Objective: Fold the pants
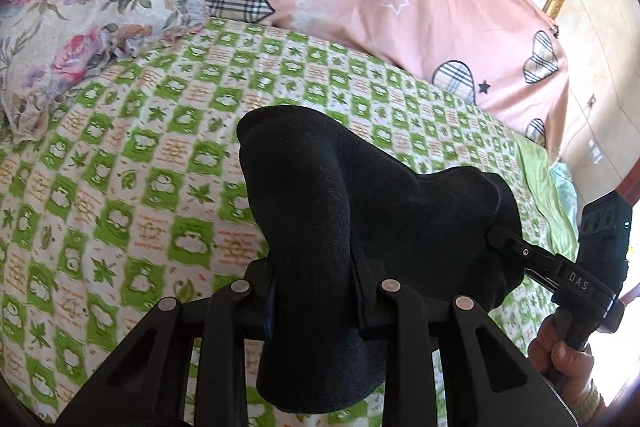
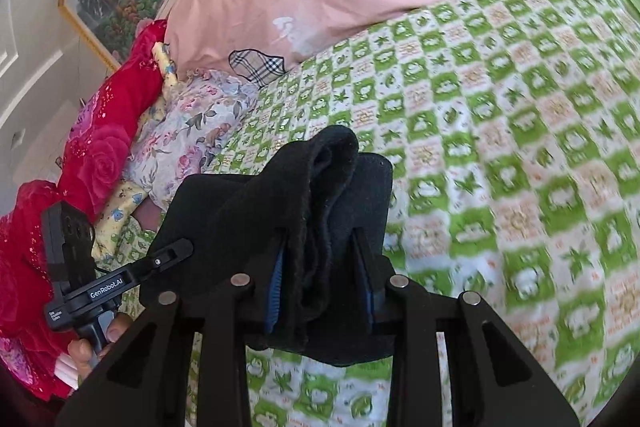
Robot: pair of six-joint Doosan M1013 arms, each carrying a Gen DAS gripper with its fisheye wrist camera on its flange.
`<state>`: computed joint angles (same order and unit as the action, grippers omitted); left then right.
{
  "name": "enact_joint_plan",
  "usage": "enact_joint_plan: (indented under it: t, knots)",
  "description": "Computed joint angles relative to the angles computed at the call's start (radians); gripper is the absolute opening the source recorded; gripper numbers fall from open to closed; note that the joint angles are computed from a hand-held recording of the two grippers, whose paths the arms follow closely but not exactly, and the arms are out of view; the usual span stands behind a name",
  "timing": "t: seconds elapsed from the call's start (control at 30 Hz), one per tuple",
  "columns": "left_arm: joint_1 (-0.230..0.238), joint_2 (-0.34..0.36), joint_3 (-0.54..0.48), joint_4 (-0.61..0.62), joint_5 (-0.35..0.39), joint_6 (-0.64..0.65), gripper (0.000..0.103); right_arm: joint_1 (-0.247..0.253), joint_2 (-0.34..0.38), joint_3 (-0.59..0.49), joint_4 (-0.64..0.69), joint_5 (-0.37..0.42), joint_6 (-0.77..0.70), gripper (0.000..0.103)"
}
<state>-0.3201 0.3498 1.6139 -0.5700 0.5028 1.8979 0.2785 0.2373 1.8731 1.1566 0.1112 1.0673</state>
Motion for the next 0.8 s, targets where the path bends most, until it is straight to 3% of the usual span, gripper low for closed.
enact_joint_plan:
  t: [0.47,0.8]
  knots:
    - [-0.017,0.009,-0.024,0.199,-0.06,-0.186,0.027,-0.014,0.043,-0.067,0.012,0.029,-0.066,0.032]
    - [-0.015,0.026,-0.041,0.273,-0.058,-0.267,0.027,-0.025,0.078,-0.11,-0.014,0.07,-0.073,0.032]
